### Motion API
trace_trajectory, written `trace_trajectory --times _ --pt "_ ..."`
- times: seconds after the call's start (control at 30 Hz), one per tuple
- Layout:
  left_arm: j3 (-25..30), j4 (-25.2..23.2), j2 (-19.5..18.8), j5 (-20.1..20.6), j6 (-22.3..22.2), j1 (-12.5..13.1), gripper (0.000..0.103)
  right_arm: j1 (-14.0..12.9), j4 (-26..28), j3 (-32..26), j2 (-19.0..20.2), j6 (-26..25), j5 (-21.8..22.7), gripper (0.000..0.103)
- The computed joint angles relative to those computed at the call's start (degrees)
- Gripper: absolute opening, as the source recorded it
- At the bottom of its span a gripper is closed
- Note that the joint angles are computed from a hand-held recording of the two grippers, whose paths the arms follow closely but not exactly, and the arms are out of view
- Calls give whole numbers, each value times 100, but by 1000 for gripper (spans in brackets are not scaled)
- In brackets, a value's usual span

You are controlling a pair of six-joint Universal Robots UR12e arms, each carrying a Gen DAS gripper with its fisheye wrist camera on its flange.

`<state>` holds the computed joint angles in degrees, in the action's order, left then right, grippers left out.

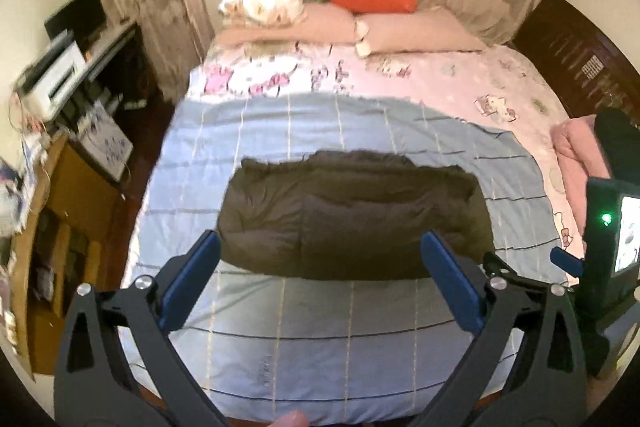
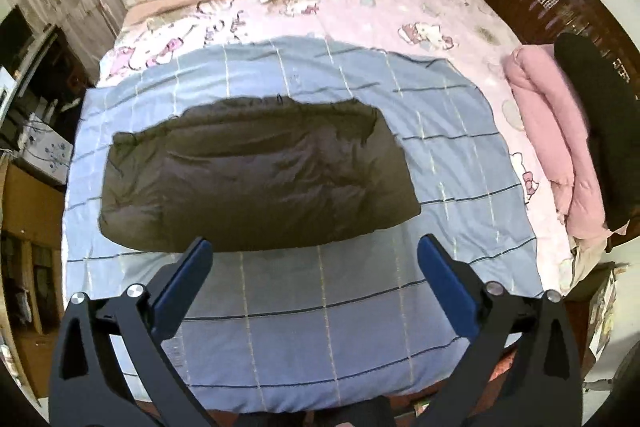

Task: Fold large clothes

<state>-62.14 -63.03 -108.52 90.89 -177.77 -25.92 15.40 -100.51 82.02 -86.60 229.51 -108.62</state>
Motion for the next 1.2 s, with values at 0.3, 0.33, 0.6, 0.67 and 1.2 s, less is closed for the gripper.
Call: trace_trajectory --times 0.3,0.33,0.6,0.67,1.2 --pt "106 -249 159 -24 93 -74 101 253 341 -466 16 -117 -322 102" --pt "106 -289 162 -66 83 -66 101 261 345 -481 8 -102 -321 102" --pt "70 -348 196 -155 -8 -65 101 345 387 -608 43 -127 -458 102" --pt "70 -318 197 -174 -20 -63 101 362 383 -624 44 -120 -486 102" --pt "74 -345 213 -147 8 -78 101 381 380 -609 24 -64 -501 102"
